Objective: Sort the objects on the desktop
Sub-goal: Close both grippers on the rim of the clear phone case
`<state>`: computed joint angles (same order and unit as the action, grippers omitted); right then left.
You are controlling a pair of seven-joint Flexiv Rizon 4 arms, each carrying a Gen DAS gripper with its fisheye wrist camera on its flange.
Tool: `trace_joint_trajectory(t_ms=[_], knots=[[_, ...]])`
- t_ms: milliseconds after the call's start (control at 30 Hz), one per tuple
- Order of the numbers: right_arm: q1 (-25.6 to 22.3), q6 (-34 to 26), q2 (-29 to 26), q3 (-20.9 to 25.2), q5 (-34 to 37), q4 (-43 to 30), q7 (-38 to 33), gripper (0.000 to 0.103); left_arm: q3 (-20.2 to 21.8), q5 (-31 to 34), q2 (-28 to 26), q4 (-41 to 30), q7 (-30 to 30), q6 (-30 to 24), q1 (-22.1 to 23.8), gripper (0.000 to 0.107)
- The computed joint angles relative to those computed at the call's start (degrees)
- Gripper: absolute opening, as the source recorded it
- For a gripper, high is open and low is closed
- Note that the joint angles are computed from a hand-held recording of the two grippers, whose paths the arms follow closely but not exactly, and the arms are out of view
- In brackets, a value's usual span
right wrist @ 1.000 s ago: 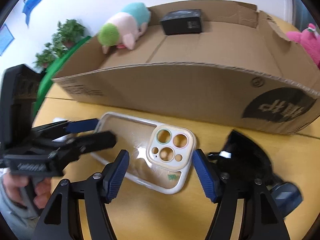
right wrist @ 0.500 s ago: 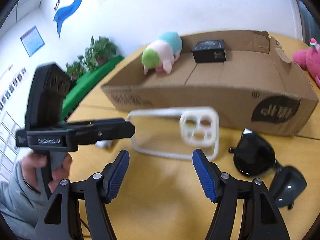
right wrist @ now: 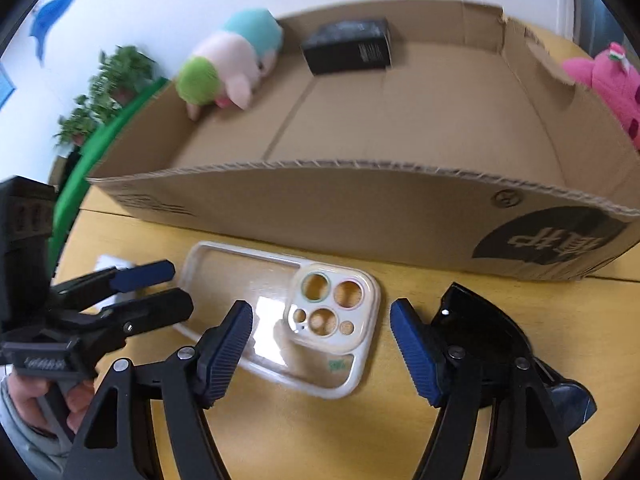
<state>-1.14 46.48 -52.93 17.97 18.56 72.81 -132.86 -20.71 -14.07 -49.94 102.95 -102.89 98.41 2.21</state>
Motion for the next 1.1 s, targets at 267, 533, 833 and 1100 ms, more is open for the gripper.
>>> trace_joint_trajectory(t_ms=[267, 533, 833, 1100], knots=[[-4.3, -3.2, -0.1, 3.7, 6.0, -1.3, -3.4, 0.077, -3.3, 3.7, -0.1, 2.7, -1.4, 7.5, 2.9, 0.078], [-12.2, -4.6, 5.3, 8.2, 19.0, 3.9, -17.9, 0.077, -1.3, 9.6, 2.7, 5.8, -5.7, 14.2, 1.7, 0.077], [-9.2, -3.3, 6.7, 2.0, 21.7, 6.7, -19.7, 0.073, 3.1, 7.1, 2.7, 6.0, -8.8, 9.1, -2.0, 0.077], [-4.8, 1.4, 3.3, -0.4, 14.8, 4.8, -11.0, 0.046, 9.7, 2.3, 2.7, 2.8, -6.4, 3.3, -7.6, 0.075]])
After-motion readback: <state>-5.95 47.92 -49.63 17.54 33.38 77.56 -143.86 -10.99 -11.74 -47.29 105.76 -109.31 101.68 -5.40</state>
